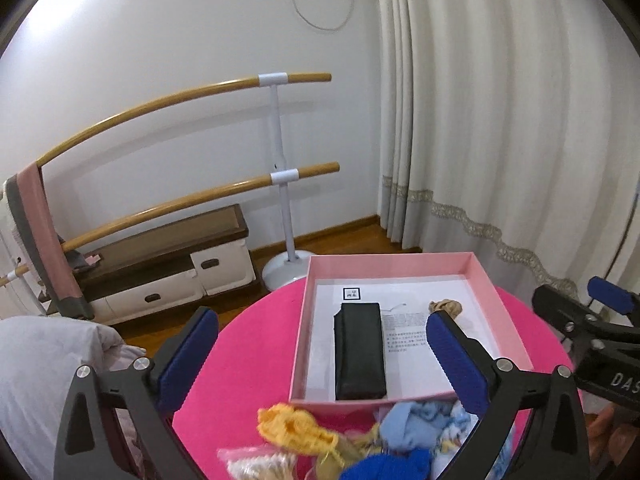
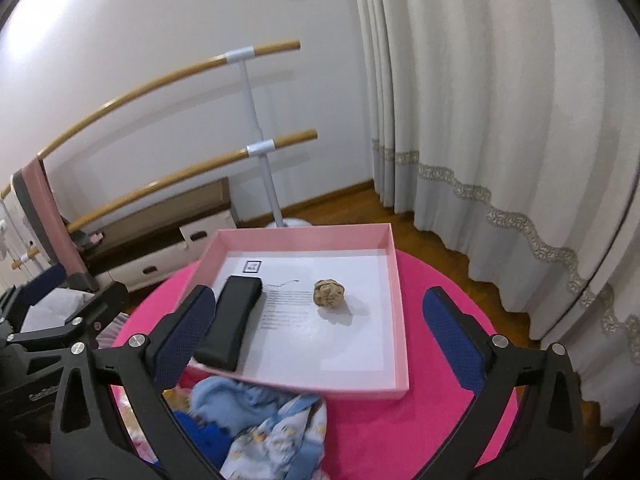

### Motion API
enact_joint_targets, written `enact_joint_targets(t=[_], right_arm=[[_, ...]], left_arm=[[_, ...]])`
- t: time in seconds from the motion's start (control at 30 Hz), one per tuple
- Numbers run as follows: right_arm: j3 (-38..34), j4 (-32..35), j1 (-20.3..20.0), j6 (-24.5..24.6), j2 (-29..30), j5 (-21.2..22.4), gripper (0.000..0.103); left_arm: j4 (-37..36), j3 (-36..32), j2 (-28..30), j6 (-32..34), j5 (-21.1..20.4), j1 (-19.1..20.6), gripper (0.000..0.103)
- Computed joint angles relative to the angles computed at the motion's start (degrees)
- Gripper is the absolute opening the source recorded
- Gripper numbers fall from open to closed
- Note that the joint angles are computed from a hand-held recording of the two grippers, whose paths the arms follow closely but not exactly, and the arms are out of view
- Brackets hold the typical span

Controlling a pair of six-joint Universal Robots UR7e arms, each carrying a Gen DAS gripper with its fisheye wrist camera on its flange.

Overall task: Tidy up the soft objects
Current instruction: 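Withdraw both tools from the box back over the table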

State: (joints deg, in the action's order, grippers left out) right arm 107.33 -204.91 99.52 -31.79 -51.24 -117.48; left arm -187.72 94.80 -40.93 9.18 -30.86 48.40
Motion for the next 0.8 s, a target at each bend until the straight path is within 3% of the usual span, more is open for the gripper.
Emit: enact_joint_targets(t=[0.1,0.23,0.47,0.6,0.8], right_arm=[[3.9,-4.8,1.3,-1.1,-1.5,0.0,0.103],[8.2,-10.7,2.5,-1.7,-2.9,-0.3,0.103],[17.1,-19.5,3.4,-0.8,-6.5,-0.5,0.103],[21.7,-23.1,3.3,-0.3,-7.7,-0.1,0.103],[27.1,-28.3,2.1,-0.3,-8.0,-0.7,0.103]], left_arm=[[-5.5,8.2,-3.5,-0.5,1.2,-2.6,0.103],[-12.6,19.1,-6.9,-3.1,5.9,-7.7,0.103],[-18.4,30.4,-9.2,-8.2,10.3,-13.4,0.103],[-13.3,35.9,-11.6,-16.8,12.3,-16.1,0.103],[8.4,44.4,-19.5,-40.1,14.0,-20.6,0.103]])
